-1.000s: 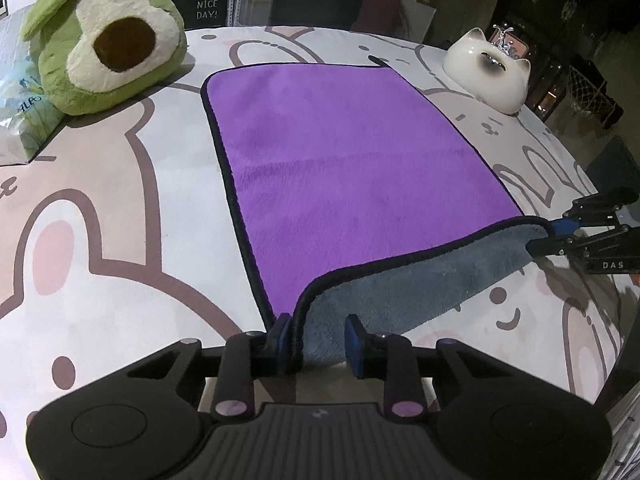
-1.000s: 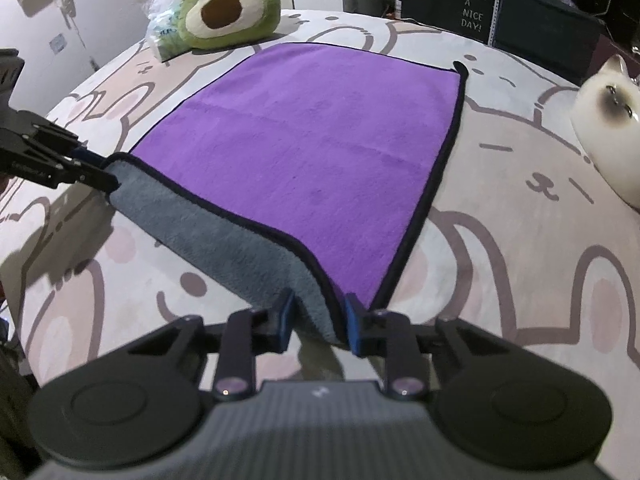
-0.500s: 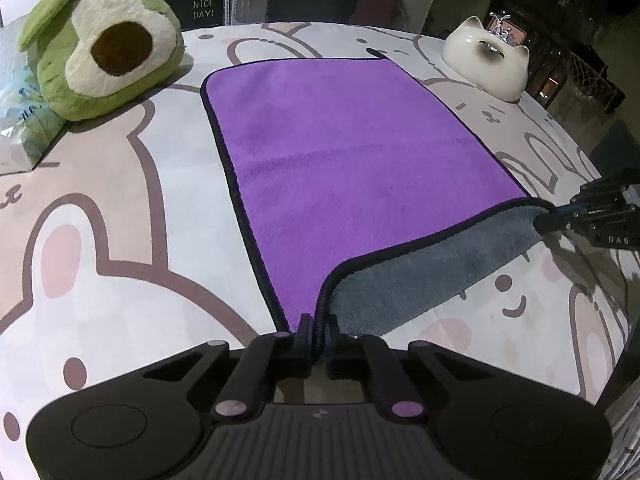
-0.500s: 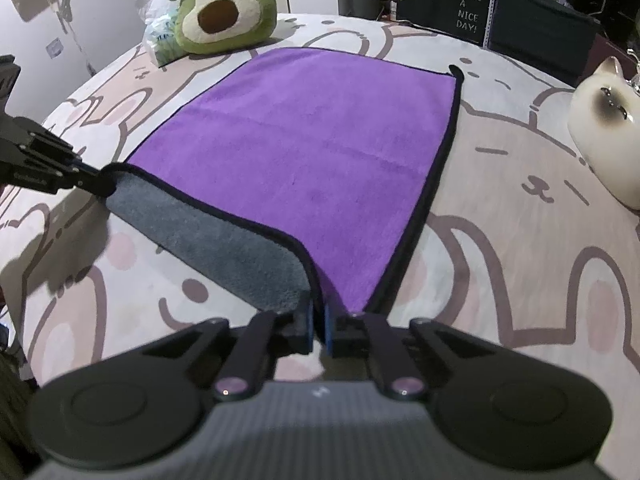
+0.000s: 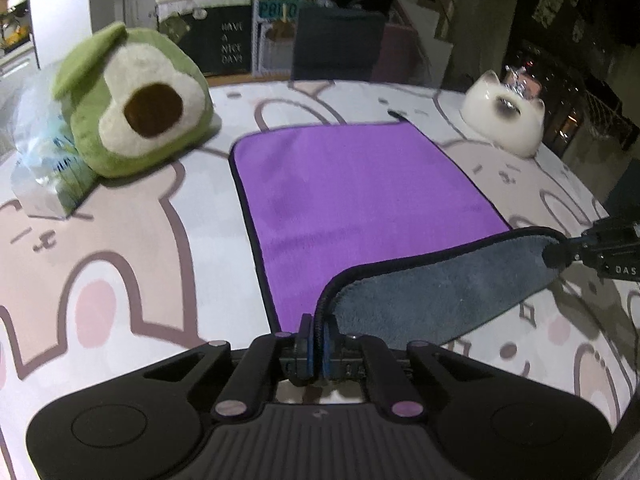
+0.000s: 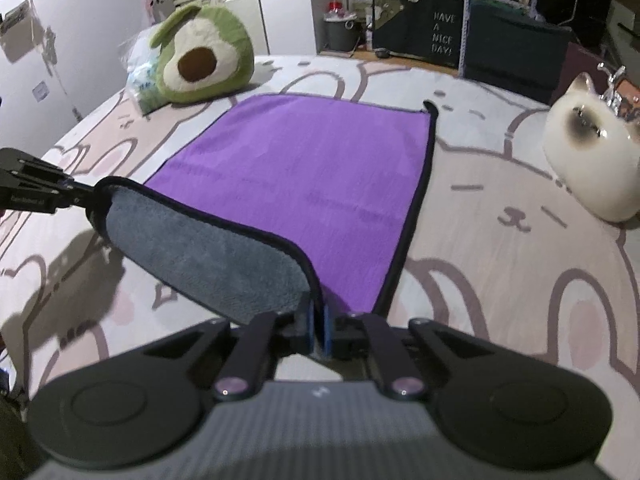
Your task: Fold towel
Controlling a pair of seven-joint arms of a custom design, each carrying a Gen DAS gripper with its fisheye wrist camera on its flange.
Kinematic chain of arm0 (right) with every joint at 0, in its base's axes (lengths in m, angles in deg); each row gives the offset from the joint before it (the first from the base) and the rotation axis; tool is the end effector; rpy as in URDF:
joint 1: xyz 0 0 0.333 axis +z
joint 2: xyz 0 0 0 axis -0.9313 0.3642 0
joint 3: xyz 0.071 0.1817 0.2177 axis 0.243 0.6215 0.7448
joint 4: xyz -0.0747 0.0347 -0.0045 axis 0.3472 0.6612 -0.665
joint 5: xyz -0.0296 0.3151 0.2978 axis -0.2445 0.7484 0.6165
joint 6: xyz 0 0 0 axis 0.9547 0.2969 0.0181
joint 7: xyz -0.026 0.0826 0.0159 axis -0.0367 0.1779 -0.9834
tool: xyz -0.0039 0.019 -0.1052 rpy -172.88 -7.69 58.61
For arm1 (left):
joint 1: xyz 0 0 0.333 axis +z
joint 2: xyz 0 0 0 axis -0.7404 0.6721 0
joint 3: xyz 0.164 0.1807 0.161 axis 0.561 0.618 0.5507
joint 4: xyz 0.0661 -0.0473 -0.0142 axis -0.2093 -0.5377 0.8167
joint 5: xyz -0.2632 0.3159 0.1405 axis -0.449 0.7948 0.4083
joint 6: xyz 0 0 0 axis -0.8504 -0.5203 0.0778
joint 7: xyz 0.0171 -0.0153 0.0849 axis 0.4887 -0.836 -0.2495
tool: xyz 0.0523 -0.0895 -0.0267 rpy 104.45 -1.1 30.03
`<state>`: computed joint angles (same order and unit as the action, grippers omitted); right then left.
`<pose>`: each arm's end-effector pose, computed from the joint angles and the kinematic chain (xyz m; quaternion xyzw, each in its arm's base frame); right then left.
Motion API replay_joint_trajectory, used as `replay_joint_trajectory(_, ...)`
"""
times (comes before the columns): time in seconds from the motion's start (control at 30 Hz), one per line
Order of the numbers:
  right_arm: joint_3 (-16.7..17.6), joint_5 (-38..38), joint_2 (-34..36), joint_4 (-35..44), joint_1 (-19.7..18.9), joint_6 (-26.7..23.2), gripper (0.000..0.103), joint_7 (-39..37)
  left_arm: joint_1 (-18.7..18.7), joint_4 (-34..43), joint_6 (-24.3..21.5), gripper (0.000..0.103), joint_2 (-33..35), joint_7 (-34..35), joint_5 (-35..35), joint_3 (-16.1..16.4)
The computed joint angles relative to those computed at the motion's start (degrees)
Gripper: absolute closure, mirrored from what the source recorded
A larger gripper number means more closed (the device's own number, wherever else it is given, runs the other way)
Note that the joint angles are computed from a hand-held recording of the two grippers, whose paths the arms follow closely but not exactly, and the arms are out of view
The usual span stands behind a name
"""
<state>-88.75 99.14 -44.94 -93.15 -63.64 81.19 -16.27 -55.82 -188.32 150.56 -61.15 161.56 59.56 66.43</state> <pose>0.5992 0.0110 0.4212 -0.8266 0.4633 -0.1072 0.3010 0.5658 -0.2051 0.4499 -0.6182 0.7125 -0.2843 0.1712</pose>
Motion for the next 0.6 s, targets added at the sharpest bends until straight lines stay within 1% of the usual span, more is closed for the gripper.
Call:
replay_joint_trajectory(0.1,0.2,1.8,-0.2,0.1,0.3,2.0,0.098,-0.8,0.8,0.5,1.2,0.098,0.3,-4.3,4.0,-0.4)
replay_joint_trajectory(0.3,0.6,6.4,0.8,1.7,1.0,6.1,0.098,-1.9,2.4,2.1,4.4,0.098,1.1,-16.4,16.0,-1.0)
replay_joint_trajectory(0.47,1.3,10.5,2.2,3.3,1.3,9.7,0.097,-3.7,3.1,3.7,6.5,0.098,1.9,-25.1,26.0,-0.8)
replay_joint_trajectory(0.57,1.9,14.0,2.9,4.3,1.2,11.6,0.097,-5.8,3.5,5.2,7.4,0.098,2.6,-30.6,33.0,-0.5)
replay_joint_trajectory(0.6,2.1,15.0,3.2,4.7,1.3,12.3,0.097,-6.7,3.4,5.8,7.5,0.098,3.0,-31.7,34.3,-0.2)
